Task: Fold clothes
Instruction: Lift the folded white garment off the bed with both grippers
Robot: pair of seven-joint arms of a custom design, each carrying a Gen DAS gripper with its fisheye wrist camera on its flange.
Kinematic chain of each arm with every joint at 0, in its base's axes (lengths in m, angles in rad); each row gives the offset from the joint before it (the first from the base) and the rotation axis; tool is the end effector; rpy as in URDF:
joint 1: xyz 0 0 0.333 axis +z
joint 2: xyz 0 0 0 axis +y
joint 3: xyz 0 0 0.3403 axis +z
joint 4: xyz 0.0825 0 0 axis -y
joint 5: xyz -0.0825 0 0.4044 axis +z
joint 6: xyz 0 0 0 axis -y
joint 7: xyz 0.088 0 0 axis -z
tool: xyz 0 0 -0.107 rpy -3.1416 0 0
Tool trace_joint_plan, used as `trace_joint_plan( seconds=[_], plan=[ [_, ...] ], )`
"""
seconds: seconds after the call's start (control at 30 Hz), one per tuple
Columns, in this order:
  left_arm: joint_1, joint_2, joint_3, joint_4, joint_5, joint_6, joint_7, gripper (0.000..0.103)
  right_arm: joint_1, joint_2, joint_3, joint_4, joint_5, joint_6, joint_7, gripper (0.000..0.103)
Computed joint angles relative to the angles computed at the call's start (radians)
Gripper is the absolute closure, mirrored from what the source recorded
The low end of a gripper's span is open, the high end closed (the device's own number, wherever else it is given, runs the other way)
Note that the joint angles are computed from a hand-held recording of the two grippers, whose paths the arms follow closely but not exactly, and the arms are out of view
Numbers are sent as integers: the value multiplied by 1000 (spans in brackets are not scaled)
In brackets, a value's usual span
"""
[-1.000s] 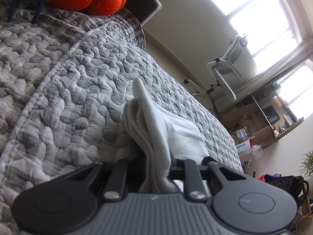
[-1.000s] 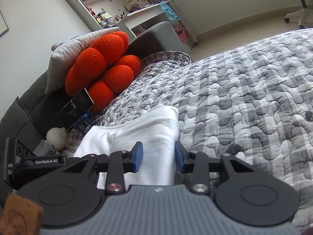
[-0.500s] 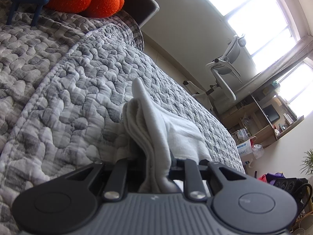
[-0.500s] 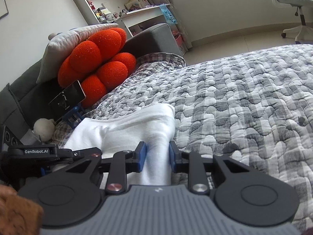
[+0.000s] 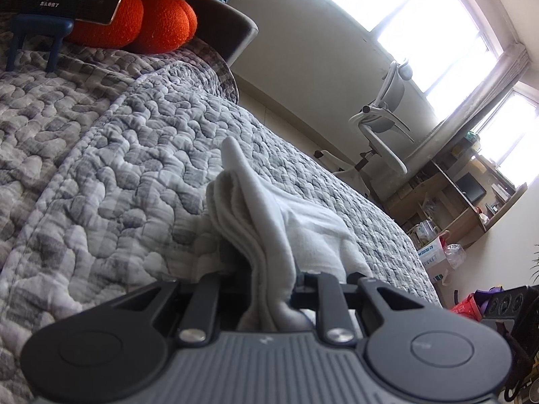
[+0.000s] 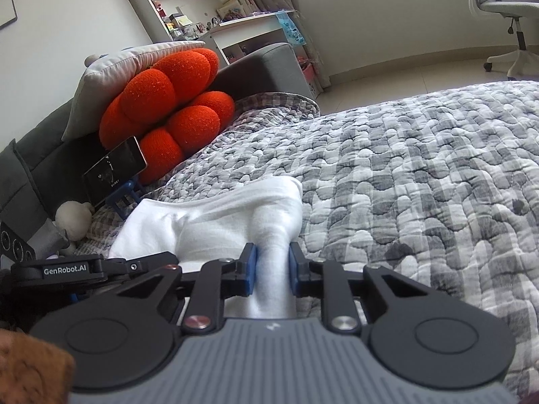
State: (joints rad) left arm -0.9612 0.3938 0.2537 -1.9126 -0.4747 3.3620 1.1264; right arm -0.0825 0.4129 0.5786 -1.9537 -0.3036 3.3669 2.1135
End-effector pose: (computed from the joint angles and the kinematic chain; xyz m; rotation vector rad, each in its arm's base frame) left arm 0.5423 -0.4274 0.4325 -1.9988 1.6592 -1.5078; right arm 0.6088 0.3098 0.4400 -1.5462 1.3710 -0.2358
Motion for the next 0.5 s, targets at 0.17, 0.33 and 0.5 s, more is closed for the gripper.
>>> trace_joint_plan(
  seconds=[0.17, 0.33, 0.5],
  plan=[
    [-29, 9, 27, 3, -22, 12, 25, 83, -66, 23, 65, 1, -21, 8, 29, 83],
    [-19, 10, 13, 5, -40, 21, 48, 83, -83, 27, 80, -1, -46, 13, 54, 83],
    [-12, 10, -2, 4, -66, 32, 76, 83, -102, 35, 95, -2, -71, 21, 80, 83]
  ],
)
